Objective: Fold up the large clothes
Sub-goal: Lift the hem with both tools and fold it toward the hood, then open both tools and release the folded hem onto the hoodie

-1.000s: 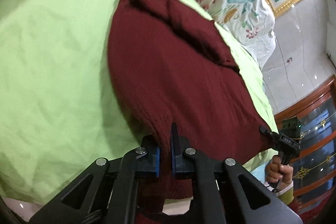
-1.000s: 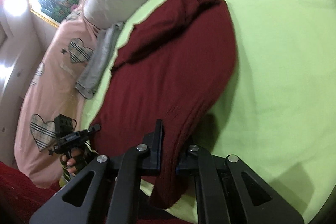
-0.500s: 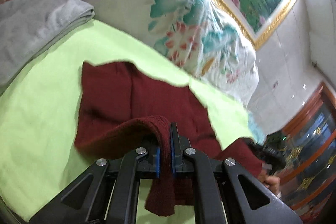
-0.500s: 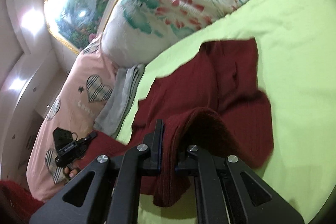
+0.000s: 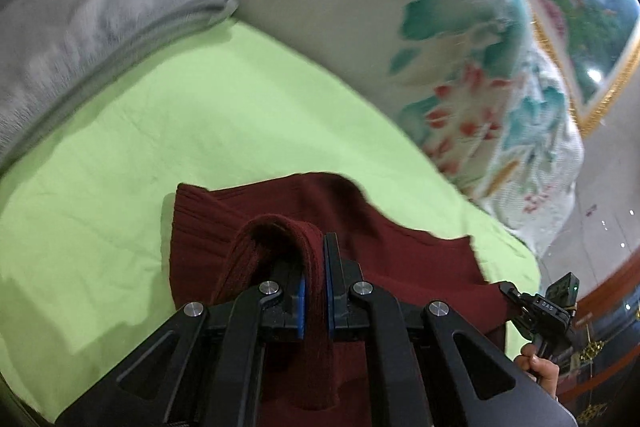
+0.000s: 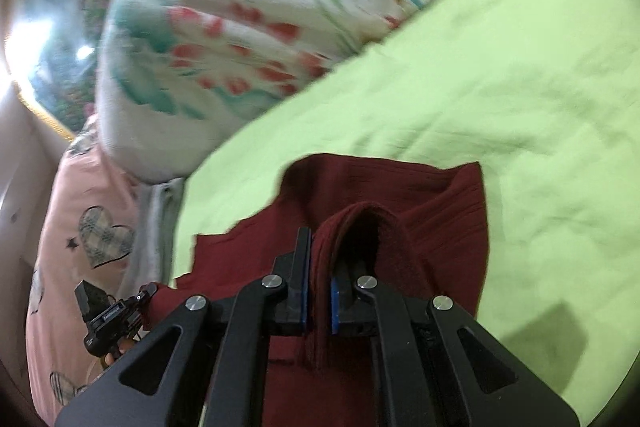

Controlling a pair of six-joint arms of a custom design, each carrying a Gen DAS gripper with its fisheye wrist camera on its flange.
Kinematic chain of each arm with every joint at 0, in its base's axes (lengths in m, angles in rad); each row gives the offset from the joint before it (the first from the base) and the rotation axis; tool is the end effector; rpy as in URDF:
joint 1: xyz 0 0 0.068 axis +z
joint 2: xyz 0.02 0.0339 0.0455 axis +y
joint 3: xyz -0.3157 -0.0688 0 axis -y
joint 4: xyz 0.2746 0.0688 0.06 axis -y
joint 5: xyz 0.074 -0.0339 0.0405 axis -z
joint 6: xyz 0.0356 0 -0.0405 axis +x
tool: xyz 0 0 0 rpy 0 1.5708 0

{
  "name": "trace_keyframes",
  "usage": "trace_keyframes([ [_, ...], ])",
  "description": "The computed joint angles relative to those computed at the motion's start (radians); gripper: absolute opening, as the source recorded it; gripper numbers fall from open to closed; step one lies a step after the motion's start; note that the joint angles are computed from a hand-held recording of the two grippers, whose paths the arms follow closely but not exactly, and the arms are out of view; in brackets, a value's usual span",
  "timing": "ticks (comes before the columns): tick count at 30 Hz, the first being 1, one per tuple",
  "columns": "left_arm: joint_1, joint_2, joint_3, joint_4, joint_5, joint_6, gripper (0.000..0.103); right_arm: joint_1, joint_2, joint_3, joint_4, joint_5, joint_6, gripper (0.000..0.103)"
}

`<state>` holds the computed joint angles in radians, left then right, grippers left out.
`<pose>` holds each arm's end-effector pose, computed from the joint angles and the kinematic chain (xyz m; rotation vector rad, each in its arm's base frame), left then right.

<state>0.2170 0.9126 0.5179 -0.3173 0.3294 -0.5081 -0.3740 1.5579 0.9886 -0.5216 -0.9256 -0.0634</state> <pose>0.1831 0.0286 0.2427 -0.6479 2.1984 -0.5276 0.3116 -0.0918 0.2471 0.0785 2.3211 1.0004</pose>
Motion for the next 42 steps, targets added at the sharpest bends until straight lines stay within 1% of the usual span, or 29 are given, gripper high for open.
trace_keyframes([
  [1, 0.004, 0.058, -0.01, 0.045, -0.005, 0.004, 0.006, 0.012, 0.027, 0.0, 0.021, 0.027, 0.007, 0.008],
  [4, 0.023, 0.159, -0.039, 0.129, 0.022, 0.011, 0.006, 0.03, 0.076, -0.003, 0.051, 0.063, 0.02, 0.008],
  [6, 0.028, 0.173, -0.058, 0.151, 0.04, 0.002, 0.01, 0.029, 0.09, -0.009, 0.065, 0.06, 0.03, 0.008],
  [7, 0.039, 0.169, -0.071, 0.162, 0.059, -0.003, 0.01, 0.026, 0.089, -0.014, 0.072, 0.055, 0.038, 0.008],
  [8, 0.043, 0.154, -0.077, 0.157, 0.068, -0.004, 0.011, 0.019, 0.082, -0.018, 0.073, 0.047, 0.041, 0.01],
  [9, 0.045, 0.134, -0.082, 0.146, 0.072, -0.002, 0.012, 0.014, 0.07, -0.025, 0.077, 0.047, 0.046, 0.014],
  [10, 0.044, 0.103, -0.088, 0.123, 0.071, 0.001, 0.016, 0.006, 0.046, -0.037, 0.082, 0.059, 0.048, 0.018],
  [11, 0.033, 0.051, -0.094, 0.084, 0.066, -0.001, 0.022, -0.005, 0.012, -0.052, 0.086, 0.069, 0.043, 0.026],
  [12, 0.022, 0.009, -0.098, 0.055, 0.065, -0.007, 0.025, -0.015, -0.019, -0.067, 0.092, 0.069, 0.042, 0.032],
  [13, 0.017, -0.049, -0.106, 0.013, 0.076, -0.007, 0.028, -0.027, -0.049, -0.084, 0.1, 0.061, 0.04, 0.034],
  [15, -0.046, -0.157, -0.116, -0.057, 0.062, -0.031, 0.029, -0.046, -0.114, -0.114, 0.091, 0.037, 0.022, 0.034],
  [16, -0.124, -0.208, -0.12, -0.086, 0.039, -0.059, 0.029, -0.048, -0.155, -0.132, 0.075, 0.017, -0.001, 0.034],
  [17, -0.182, -0.226, -0.119, -0.091, 0.012, -0.085, 0.029, -0.039, -0.18, -0.143, 0.057, 0.005, -0.026, 0.034],
  [18, -0.277, -0.232, -0.12, -0.077, -0.035, -0.122, 0.029, -0.016, -0.203, -0.148, 0.013, -0.005, -0.078, 0.034],
  [19, -0.378, -0.206, -0.113, -0.053, -0.079, -0.151, 0.031, 0.013, -0.214, -0.148, -0.033, 0.0, -0.129, 0.034],
  [21, -0.484, -0.134, -0.097, -0.005, -0.102, -0.16, 0.034, 0.105, -0.235, -0.163, -0.103, 0.047, -0.219, 0.034],
  [22, -0.518, -0.086, -0.084, 0.013, -0.113, -0.148, 0.04, 0.148, -0.234, -0.169, -0.127, 0.068, -0.254, 0.034],
  [23, -0.548, -0.025, -0.057, 0.015, -0.144, -0.125, 0.043, 0.198, -0.232, -0.177, -0.13, 0.105, -0.27, 0.034],
  [24, -0.557, 0.01, -0.038, 0.005, -0.169, -0.1, 0.043, 0.232, -0.23, -0.183, -0.122, 0.139, -0.272, 0.034],
  [25, -0.557, 0.046, -0.019, 0.003, -0.192, -0.079, 0.043, 0.276, -0.223, -0.188, -0.092, 0.197, -0.253, 0.034],
  [26, -0.533, 0.078, -0.002, 0.009, -0.193, -0.059, 0.043, 0.297, -0.217, -0.19, -0.065, 0.231, -0.231, 0.034],
  [28, -0.448, 0.122, 0.022, 0.021, -0.174, -0.03, 0.043, 0.305, -0.194, -0.182, -0.007, 0.245, -0.173, 0.034],
  [31, -0.3, 0.154, 0.032, 0.061, -0.087, -0.022, 0.043, 0.287, -0.162, -0.165, 0.083, 0.275, -0.073, 0.035],
  [33, -0.193, 0.154, 0.026, 0.079, -0.027, -0.035, 0.043, 0.261, -0.149, -0.16, 0.137, 0.281, -0.009, 0.041],
  [35, -0.099, 0.121, 0.008, 0.088, 0.014, -0.046, 0.047, 0.241, -0.153, -0.157, 0.163, 0.281, 0.037, 0.047],
  [38, -0.01, 0.056, -0.029, 0.073, 0.048, -0.049, 0.049, 0.219, -0.17, -0.167, 0.187, 0.272, 0.074, 0.048],
  [40, 0.023, 0.008, -0.058, 0.047, 0.08, -0.045, 0.049, 0.2, -0.196, -0.189, 0.18, 0.254, 0.076, 0.049],
  [42, 0.02, -0.065, -0.098, 0.007, 0.089, -0.047, 0.049, 0.191, -0.224, -0.217, 0.17, 0.244, 0.082, 0.049],
])
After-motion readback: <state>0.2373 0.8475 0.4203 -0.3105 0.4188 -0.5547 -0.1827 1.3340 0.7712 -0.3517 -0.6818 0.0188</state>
